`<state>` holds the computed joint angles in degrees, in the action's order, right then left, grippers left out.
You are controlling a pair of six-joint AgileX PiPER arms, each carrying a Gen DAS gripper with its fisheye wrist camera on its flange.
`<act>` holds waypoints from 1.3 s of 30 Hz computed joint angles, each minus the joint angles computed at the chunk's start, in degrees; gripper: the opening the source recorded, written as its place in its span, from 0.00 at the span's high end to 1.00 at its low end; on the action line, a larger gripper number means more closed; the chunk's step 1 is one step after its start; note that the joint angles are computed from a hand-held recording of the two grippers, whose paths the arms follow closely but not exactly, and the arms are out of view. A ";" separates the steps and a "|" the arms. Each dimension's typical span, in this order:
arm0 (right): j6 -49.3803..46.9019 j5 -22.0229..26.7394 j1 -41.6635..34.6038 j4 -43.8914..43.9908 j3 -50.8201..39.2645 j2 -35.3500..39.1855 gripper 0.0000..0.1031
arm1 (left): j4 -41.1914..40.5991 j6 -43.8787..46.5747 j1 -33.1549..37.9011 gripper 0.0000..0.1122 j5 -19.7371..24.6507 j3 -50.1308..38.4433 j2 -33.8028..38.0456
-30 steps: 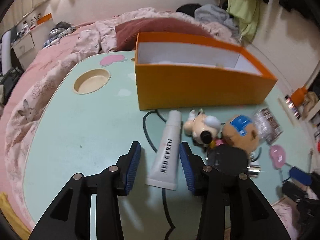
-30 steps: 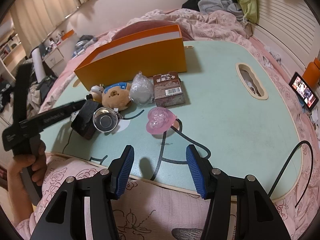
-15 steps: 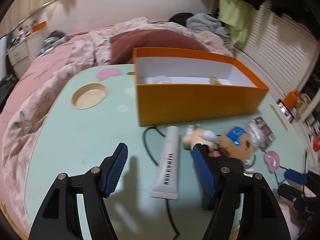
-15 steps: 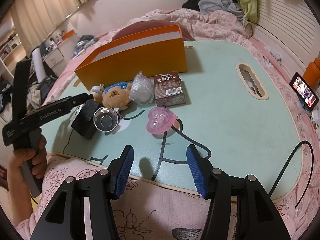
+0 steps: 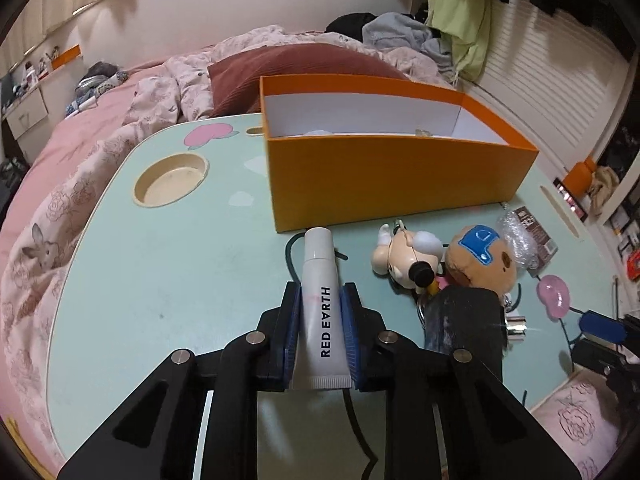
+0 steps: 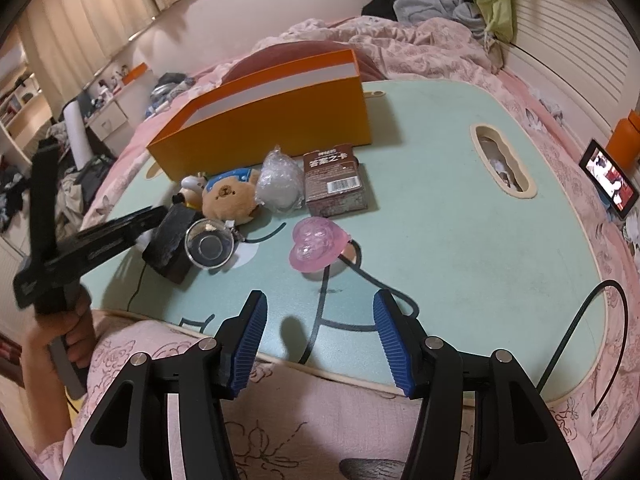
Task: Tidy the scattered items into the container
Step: 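Grasp the white RED EYRTH tube with the left gripper while the right grasps the pink heart, then lower the tube and pink heart into the orange box and open both grippers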
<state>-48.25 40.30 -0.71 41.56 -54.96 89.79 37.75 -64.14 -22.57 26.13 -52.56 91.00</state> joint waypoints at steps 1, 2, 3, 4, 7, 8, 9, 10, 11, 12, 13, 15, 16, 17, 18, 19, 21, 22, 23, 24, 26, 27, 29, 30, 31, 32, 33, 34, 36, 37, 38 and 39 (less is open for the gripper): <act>0.67 0.14 -0.04 -0.34 -0.56 0.28 0.47 | 0.63 -0.83 -0.12 0.81 -0.40 0.91 -1.11; 1.25 0.14 -0.11 -0.62 -1.28 0.66 0.47 | 1.10 -1.57 -0.37 0.81 -0.56 1.85 -2.48; 1.84 -0.10 -0.09 -0.98 -1.85 0.93 0.47 | 1.45 -2.09 -0.58 0.81 -0.60 2.54 -3.66; 2.81 -0.83 0.45 -1.66 -2.31 0.98 0.47 | 1.70 -2.50 -0.84 0.81 -0.50 3.20 -4.96; 5.38 -3.35 2.72 -4.62 -3.69 1.30 0.47 | 1.84 -3.25 -1.59 0.81 0.33 4.29 -8.22; 7.66 -4.81 4.23 -7.19 -4.32 1.58 0.47 | 1.49 -3.01 -1.73 0.81 0.46 4.53 -9.11; 10.13 -5.93 5.48 -9.94 -5.12 2.16 0.46 | 1.26 -2.87 -1.98 0.81 0.71 4.66 -9.89; 12.49 -6.36 6.72 -12.42 -5.99 2.78 0.46 | 1.59 -3.25 -2.46 0.81 1.18 4.71 -10.61; 13.41 -5.80 7.25 -13.38 -7.11 3.70 0.46 | 1.95 -3.57 -2.95 0.81 1.67 4.65 -11.09; 14.12 -5.07 7.62 -14.09 -7.95 4.51 0.46 | 2.09 -3.57 -3.42 0.81 2.21 4.45 -11.42; 15.14 -4.31 8.16 -15.24 -8.73 5.34 0.46 | 2.23 -3.65 -3.89 0.81 2.74 4.22 -11.72; 16.57 -5.04 9.48 -17.43 -8.40 5.76 0.46 | 2.26 -3.75 -4.34 0.81 2.92 4.06 -12.21; 16.62 -6.07 9.67 -18.10 -7.78 5.61 0.46 | 2.12 -3.69 -4.36 0.81 2.70 4.13 -12.40; 17.44 -7.17 10.20 -19.44 -6.90 5.06 0.53 | 2.00 -3.67 -4.34 0.81 2.42 4.20 -12.56; 18.08 -7.85 10.74 -20.53 -6.26 4.49 0.65 | 1.75 -3.50 -4.24 0.81 2.16 4.19 -12.52; 18.85 -8.05 11.05 -21.59 -6.02 4.21 0.65 | 1.34 -3.20 -4.13 0.81 1.99 4.14 -12.45; 18.25 -8.07 11.01 -21.12 -5.49 3.67 0.65 | 0.66 -2.81 -4.04 0.81 1.56 4.05 -12.12; 18.24 -8.12 10.93 -21.08 -5.33 3.49 0.65 | 0.10 -2.37 -3.94 0.81 1.30 3.94 -11.94; 18.00 -8.06 10.69 -20.71 -5.41 3.41 0.65 | -0.43 -1.91 -3.84 0.81 1.08 3.87 -11.87; 16.94 -7.76 10.29 -19.51 -5.28 2.93 0.65 | -0.90 -1.46 -3.73 0.81 0.93 3.73 -11.81; 14.31 -6.85 9.21 -16.96 -6.18 2.92 0.65 | -1.44 -0.86 -3.62 0.81 1.02 3.25 -11.68; 13.74 -6.39 9.00 -16.39 -6.96 2.97 0.65 | -1.94 -0.31 -3.48 0.81 1.02 2.97 -11.65; 13.23 -5.34 8.88 -15.62 -8.35 2.66 0.65 | -3.60 1.62 -2.92 0.81 1.02 2.01 -11.34; 13.09 -4.71 8.81 -15.28 -9.32 2.88 0.65 | -4.44 2.70 -2.66 0.81 1.16 1.30 -11.00; 13.33 -4.01 8.93 -15.16 -10.73 3.37 0.65 | -5.35 4.00 -2.40 0.81 1.24 0.44 -10.56; 14.00 -3.49 9.26 -15.57 -12.45 4.04 0.65 | -6.47 5.60 -2.02 0.81 1.17 -0.47 -10.06; 14.53 -3.14 9.49 -15.92 -14.09 4.86 0.65 | -8.16 7.87 -1.35 0.81 1.11 -1.79 -9.23; 15.17 -2.69 9.82 -16.32 -15.91 5.73 0.65 | -9.80 10.03 -0.66 0.81 1.09 -3.05 -8.43; 16.85 -0.93 10.60 -17.10 -20.60 8.07 0.65 | -13.94 15.24 1.06 0.81 1.18 -5.98 -6.51; 17.08 0.12 10.65 -16.89 -22.53 9.06 0.65 | -16.67 18.58 2.15 0.81 1.35 -7.89 -5.22; 17.19 1.84 10.64 -16.18 -25.44 10.63 0.65 | -19.42 21.94 3.17 0.81 1.47 -9.68 -3.98; 17.58 3.49 10.67 -15.60 -28.46 12.29 0.65 | -22.86 26.11 4.27 0.81 1.65 -11.74 -2.51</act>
